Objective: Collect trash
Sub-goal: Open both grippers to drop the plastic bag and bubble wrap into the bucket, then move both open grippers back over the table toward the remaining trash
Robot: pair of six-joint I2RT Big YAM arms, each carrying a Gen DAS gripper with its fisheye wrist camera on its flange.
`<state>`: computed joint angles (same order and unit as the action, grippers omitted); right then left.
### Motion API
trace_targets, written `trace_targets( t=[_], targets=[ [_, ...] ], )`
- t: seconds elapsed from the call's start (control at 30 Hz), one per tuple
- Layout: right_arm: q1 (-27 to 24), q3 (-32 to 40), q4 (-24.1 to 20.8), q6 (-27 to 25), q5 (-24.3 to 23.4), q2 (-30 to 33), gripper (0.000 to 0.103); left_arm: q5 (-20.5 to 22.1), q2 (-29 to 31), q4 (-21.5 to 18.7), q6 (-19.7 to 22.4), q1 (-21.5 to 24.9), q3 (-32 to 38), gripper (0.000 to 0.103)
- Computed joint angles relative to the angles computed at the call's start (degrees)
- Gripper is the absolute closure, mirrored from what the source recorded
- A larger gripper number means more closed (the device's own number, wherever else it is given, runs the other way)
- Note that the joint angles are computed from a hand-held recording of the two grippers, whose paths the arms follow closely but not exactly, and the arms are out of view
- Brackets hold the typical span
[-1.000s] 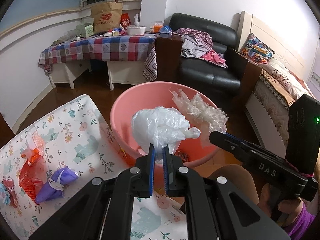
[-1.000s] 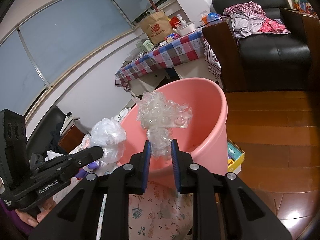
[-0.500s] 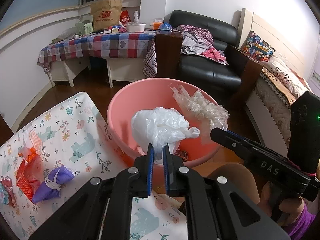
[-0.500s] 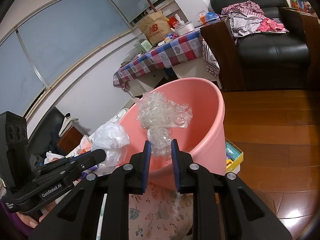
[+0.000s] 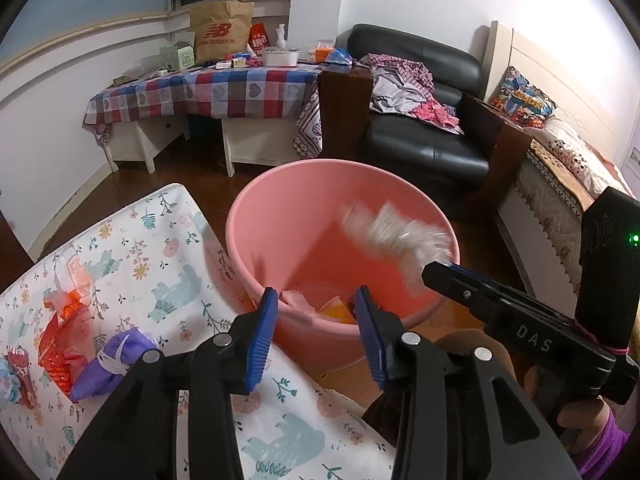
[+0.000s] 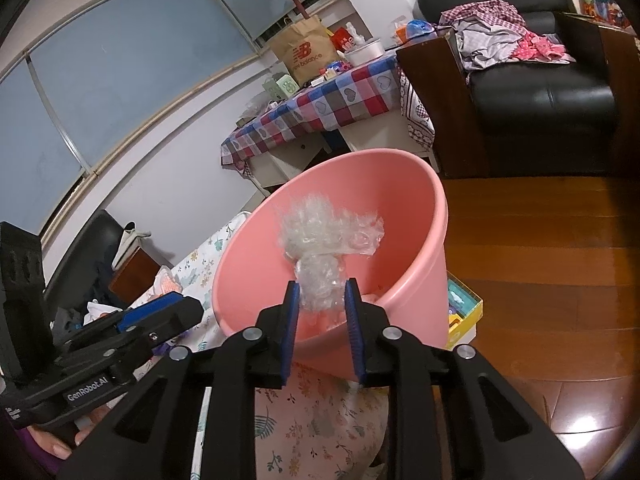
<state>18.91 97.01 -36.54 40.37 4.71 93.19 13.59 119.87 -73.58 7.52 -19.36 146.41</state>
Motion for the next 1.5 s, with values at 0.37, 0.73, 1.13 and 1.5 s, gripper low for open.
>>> trace_targets(
  t=[0.37, 0.73, 1.13, 1.5],
  targets=[
    [1.3, 2.01, -2.17, -1.16, 1.94, 0.04, 0.063, 0.86, -5.76, 4.8, -1.4, 1.27, -8.48, 0.063],
    [3.97, 5.7, -5.22, -3.83, 1.97, 1.09, 0.063, 1.78, -11.31, 8.77, -3.49, 3.47, -16.28, 0.062],
    [7.91, 15.74, -11.13, -7.37, 0.49, 7.1, 0.063, 2.43, -16.47, 13.18, -7.5, 9.13, -24.86, 0.062],
    [11.07, 25.04, -16.36, -10.22, -0.53, 12.97, 0.063, 0.93, -19.68, 16.04, -12.21, 16.36, -31.58, 0.062]
  ],
)
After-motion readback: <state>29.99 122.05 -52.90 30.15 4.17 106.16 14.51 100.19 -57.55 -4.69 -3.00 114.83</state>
